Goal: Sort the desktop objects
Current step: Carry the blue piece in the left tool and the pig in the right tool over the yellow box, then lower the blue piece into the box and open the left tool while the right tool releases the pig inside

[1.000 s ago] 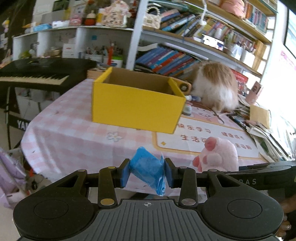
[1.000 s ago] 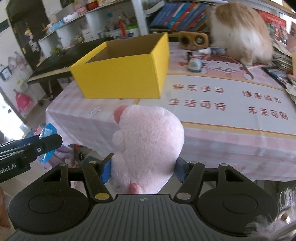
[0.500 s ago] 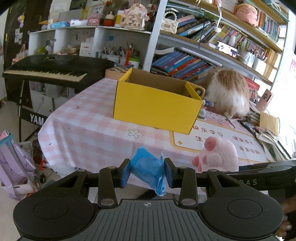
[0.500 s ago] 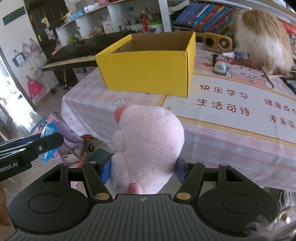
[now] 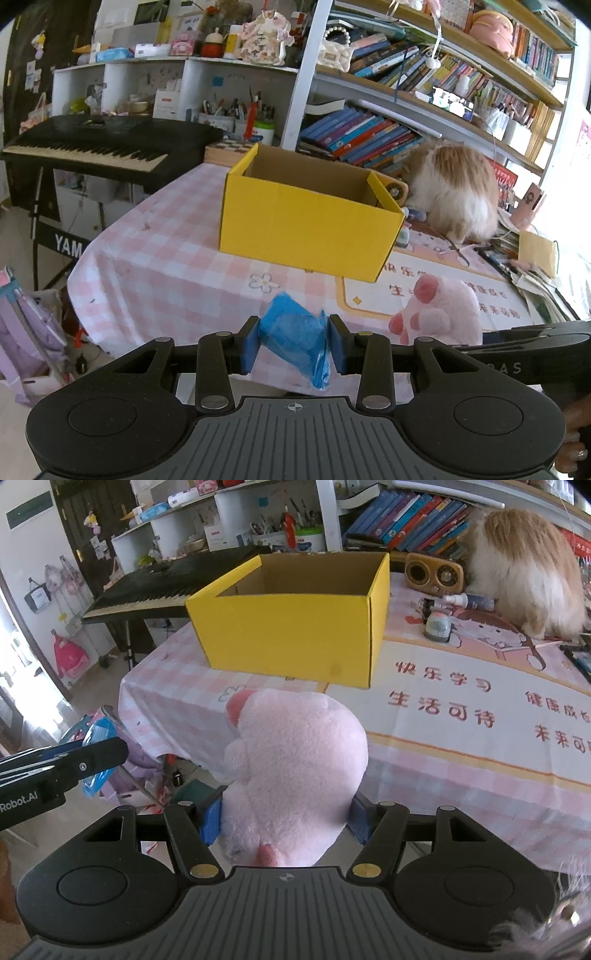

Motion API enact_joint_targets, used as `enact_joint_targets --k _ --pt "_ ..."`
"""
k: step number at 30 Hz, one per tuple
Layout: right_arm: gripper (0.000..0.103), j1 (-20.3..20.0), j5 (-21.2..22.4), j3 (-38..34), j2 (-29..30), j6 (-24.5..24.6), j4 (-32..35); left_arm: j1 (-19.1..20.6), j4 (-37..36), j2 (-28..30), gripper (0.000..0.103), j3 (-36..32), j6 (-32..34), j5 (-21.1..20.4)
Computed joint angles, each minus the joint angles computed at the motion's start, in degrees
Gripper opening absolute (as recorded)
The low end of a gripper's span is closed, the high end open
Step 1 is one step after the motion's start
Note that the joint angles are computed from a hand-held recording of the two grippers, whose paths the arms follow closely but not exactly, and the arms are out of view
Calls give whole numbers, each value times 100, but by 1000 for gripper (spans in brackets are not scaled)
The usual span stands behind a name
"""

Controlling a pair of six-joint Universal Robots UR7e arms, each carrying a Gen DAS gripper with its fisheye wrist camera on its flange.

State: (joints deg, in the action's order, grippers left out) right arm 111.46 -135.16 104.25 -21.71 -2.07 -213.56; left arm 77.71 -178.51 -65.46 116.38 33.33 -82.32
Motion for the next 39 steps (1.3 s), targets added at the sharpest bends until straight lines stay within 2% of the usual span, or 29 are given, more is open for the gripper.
enact_joint_targets --k 8,16,22,29,34,39 --pt "63 -140 184 -155 -157 -497 -249 -154 -155 341 37 -367 75 -57" --pt "63 -305 497 -616 -412 -1409 -556 -397 -501 911 37 -950 154 -190" --pt "63 -526 823 -1125 -517 -2075 -352 -538 -621 1388 37 -1561 236 -217" --pt "63 -804 1227 -1937 -421 -2589 400 -601 -357 2106 37 -2644 349 66" --pt "63 -1008 1258 -2700 -222 -2927 1428 -618 98 2663 37 -3505 423 445" --pt "63 -1167 1258 -3373 -27 -2920 2473 -613 733 3144 37 -4335 661 700"
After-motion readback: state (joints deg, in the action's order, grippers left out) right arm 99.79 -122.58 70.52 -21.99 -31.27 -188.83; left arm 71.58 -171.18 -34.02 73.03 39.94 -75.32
